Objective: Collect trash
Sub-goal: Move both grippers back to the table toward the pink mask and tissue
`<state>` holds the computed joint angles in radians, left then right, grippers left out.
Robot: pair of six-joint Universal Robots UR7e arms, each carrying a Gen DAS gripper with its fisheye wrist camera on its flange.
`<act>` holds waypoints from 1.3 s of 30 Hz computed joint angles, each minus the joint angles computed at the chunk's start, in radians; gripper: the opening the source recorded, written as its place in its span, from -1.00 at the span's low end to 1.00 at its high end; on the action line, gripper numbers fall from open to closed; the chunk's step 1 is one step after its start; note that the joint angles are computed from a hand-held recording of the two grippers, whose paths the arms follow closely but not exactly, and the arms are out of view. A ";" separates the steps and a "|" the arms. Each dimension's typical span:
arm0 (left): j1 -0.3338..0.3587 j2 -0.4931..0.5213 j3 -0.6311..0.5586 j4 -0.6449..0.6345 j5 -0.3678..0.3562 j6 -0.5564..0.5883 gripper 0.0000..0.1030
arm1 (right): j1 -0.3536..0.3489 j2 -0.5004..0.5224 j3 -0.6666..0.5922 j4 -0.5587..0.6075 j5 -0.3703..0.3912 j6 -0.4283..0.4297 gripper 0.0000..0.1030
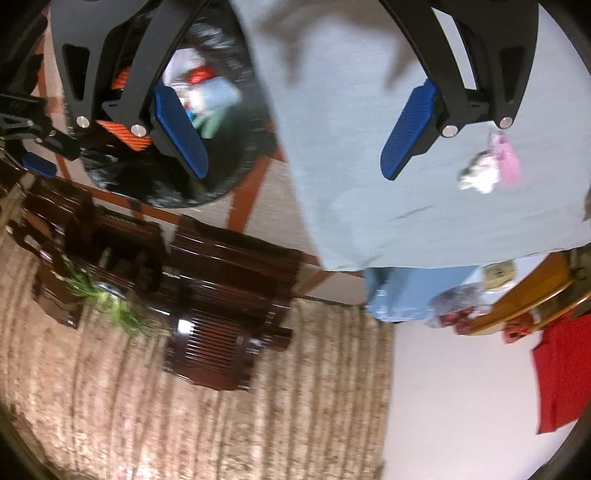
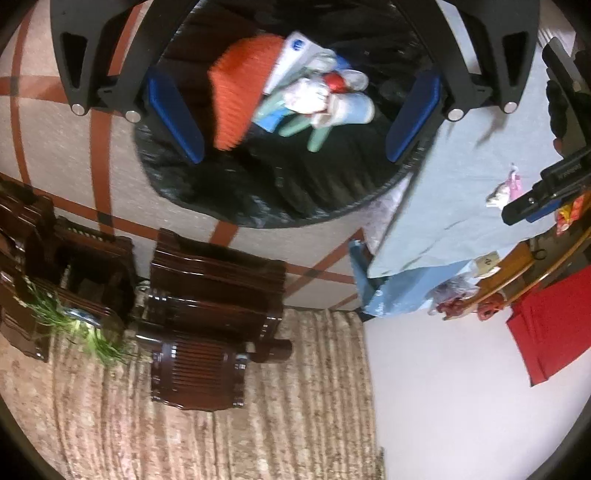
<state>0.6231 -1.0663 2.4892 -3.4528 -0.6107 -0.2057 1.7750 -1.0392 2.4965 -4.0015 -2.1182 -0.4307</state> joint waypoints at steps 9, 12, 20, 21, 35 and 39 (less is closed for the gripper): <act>0.012 -0.203 0.097 0.098 0.159 -0.039 0.79 | 0.096 0.129 -0.115 0.064 0.030 0.006 0.88; 0.029 -0.276 0.121 0.133 0.199 -0.041 0.79 | 0.120 0.176 -0.161 0.082 0.046 0.007 0.88; 0.106 -0.367 0.141 0.112 0.259 0.030 0.79 | 0.168 0.303 -0.300 0.137 0.078 0.006 0.88; 0.124 -0.369 0.138 0.094 0.261 0.053 0.78 | 0.170 0.319 -0.318 0.141 0.083 0.004 0.88; 0.368 -0.283 0.039 -0.098 0.162 0.269 0.78 | 0.189 0.533 -0.563 0.245 0.084 0.028 0.88; 0.432 -0.248 0.006 -0.108 0.109 0.294 0.78 | 0.184 0.565 -0.603 0.273 0.080 0.031 0.88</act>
<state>1.0556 -1.3146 2.4949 -3.5605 -0.5016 0.0882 1.9590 -0.4746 1.8932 -3.7282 -2.0379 -0.3992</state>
